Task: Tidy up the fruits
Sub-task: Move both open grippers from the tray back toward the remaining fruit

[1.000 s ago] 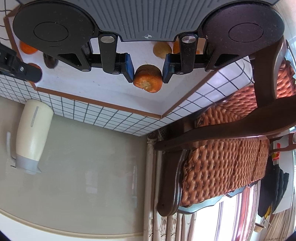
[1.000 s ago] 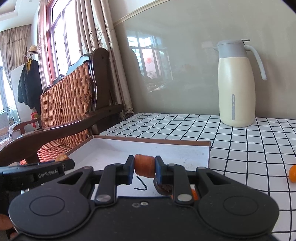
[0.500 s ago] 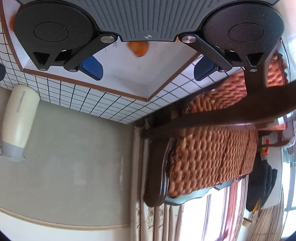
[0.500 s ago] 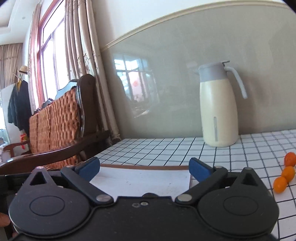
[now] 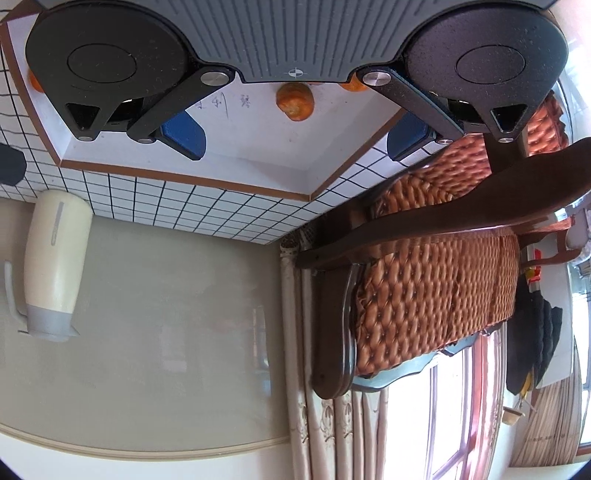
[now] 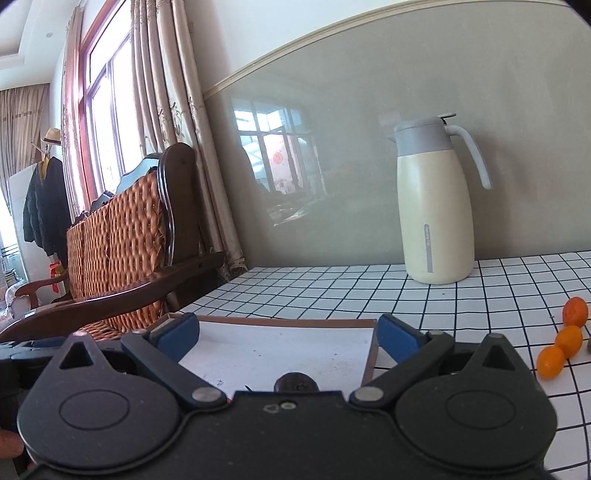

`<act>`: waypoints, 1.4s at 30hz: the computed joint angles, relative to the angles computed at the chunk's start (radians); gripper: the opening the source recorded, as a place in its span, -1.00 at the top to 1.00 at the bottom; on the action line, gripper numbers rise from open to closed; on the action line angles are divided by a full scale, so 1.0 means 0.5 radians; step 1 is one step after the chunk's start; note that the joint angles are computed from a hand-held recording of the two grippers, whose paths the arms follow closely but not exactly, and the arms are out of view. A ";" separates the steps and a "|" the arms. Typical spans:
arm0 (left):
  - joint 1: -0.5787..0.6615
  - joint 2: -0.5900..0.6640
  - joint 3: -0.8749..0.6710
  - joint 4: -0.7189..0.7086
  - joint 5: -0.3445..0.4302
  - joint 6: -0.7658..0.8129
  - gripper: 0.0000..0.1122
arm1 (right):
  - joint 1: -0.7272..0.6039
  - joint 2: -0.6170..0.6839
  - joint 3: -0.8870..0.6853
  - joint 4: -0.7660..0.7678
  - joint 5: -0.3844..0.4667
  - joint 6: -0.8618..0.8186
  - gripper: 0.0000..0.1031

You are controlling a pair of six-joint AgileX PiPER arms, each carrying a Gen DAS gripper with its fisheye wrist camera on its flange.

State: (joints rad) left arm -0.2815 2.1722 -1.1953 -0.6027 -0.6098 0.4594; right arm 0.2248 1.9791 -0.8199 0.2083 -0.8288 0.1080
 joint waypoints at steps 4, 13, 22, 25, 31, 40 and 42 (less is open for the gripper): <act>-0.027 -0.015 0.038 -0.017 -0.027 0.036 -0.84 | 0.000 -0.015 0.015 0.019 0.005 -0.032 -0.88; -0.054 -0.055 0.099 -0.016 0.005 0.010 -0.84 | -0.094 -0.066 0.117 -0.261 -0.097 0.164 -0.88; -0.096 -0.090 0.165 0.017 -0.053 -0.010 -0.84 | -0.143 -0.167 0.216 -0.371 -0.172 0.197 -0.88; -0.098 -0.102 0.185 0.077 -0.071 -0.068 -0.84 | -0.140 -0.200 0.226 -0.329 -0.118 0.170 -0.88; -0.140 -0.108 0.179 0.052 -0.069 -0.061 -0.84 | -0.232 -0.232 0.204 -0.374 0.105 0.286 -0.88; -0.252 -0.124 0.166 0.146 -0.014 -0.144 -0.84 | -0.360 -0.298 0.376 -0.448 0.003 0.296 -0.88; -0.287 -0.121 0.150 0.145 0.008 -0.147 -0.84 | -0.368 -0.318 0.413 -0.375 -0.007 0.206 -0.88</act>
